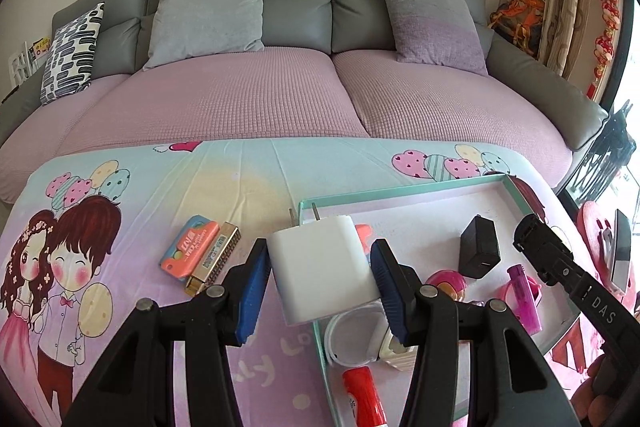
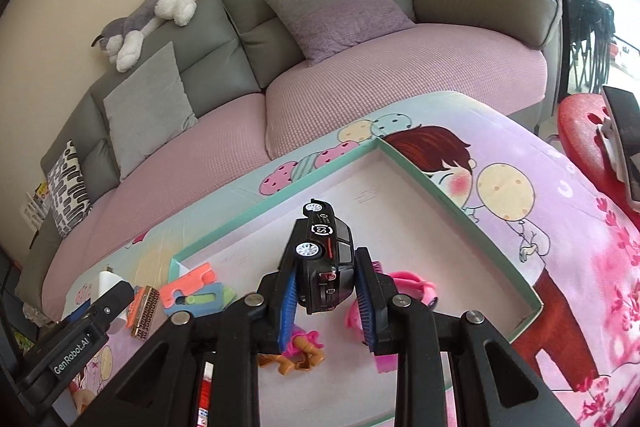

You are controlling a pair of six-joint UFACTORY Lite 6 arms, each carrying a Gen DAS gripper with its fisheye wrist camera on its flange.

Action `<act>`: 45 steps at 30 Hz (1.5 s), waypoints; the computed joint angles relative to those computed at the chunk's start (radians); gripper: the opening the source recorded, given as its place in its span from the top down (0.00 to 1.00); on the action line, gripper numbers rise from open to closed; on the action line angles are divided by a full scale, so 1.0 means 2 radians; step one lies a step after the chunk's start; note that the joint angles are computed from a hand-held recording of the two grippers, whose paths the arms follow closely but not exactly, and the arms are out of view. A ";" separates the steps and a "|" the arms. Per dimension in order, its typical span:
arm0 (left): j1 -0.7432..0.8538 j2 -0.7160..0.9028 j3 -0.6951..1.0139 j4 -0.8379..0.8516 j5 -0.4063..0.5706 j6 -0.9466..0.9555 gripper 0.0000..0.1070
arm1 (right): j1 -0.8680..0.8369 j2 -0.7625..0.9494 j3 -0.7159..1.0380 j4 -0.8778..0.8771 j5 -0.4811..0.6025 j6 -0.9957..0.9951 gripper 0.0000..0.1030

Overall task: Organize rigid objects
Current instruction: 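Carry the white charger and black toy car over the tray with both grippers, then lower the white charger and toy car into the tray and open both grippers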

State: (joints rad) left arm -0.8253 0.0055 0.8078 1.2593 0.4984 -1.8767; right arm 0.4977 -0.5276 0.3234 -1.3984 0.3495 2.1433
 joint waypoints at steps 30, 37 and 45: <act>-0.014 0.134 0.085 0.061 -0.052 -0.044 0.50 | -0.017 0.072 0.012 -0.030 -0.004 0.033 0.72; -0.020 0.125 0.083 0.066 -0.049 -0.041 0.42 | -0.023 0.071 0.014 -0.014 -0.010 0.018 0.72; -0.018 0.120 0.084 0.028 -0.037 -0.004 0.38 | -0.015 0.073 0.019 -0.004 0.000 0.008 0.44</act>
